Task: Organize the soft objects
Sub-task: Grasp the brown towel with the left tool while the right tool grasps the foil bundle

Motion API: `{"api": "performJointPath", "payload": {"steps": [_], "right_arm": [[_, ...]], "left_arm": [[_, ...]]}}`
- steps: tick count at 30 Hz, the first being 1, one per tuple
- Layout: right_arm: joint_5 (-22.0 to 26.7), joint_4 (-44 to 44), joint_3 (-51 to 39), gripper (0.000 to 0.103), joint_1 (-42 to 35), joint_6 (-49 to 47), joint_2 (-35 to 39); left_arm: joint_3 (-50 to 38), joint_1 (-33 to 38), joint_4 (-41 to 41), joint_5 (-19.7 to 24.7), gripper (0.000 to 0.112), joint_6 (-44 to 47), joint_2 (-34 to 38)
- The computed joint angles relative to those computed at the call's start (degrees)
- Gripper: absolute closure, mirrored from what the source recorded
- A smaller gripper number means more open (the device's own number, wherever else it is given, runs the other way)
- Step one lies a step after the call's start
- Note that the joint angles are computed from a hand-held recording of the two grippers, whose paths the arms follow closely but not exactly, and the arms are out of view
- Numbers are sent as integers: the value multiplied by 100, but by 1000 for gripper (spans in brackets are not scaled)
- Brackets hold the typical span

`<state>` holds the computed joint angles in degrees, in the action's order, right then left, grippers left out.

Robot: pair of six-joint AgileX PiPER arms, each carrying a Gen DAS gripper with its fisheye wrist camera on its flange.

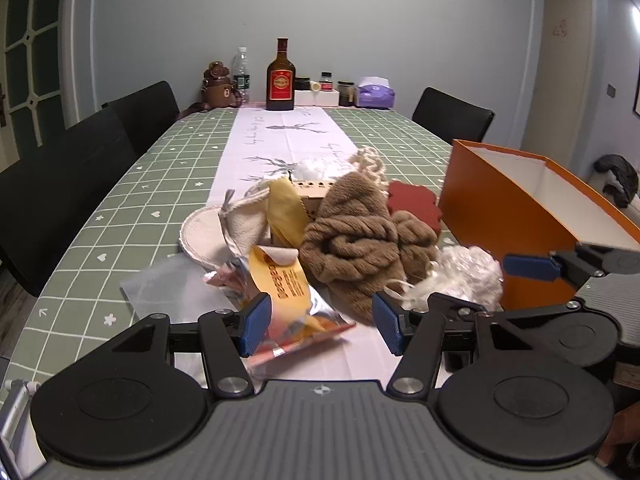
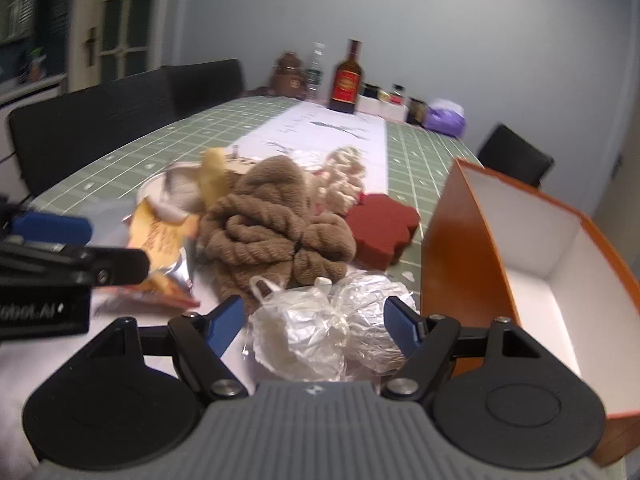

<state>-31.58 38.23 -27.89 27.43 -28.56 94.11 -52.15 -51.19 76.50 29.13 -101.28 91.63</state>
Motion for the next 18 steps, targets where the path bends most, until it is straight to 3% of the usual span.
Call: {"api": "performJointPath", "payload": {"steps": [4, 6, 10, 14, 18], "right_arm": [[-195, 1527, -523, 28, 331, -336, 448], [-208, 1869, -697, 28, 373, -232, 635], [233, 2171, -1028, 20, 199, -220, 896], [235, 1740, -1059, 20, 58, 408, 995], [230, 1776, -1192, 22, 26, 343, 1111]], "left_arm": [[-278, 126, -61, 60, 45, 151, 220], [-417, 228, -94, 34, 45, 216, 313], [-582, 379, -207, -180, 45, 410, 398], [-702, 425, -341, -262, 45, 617, 508], [-752, 488, -498, -370, 44, 772, 562]]}}
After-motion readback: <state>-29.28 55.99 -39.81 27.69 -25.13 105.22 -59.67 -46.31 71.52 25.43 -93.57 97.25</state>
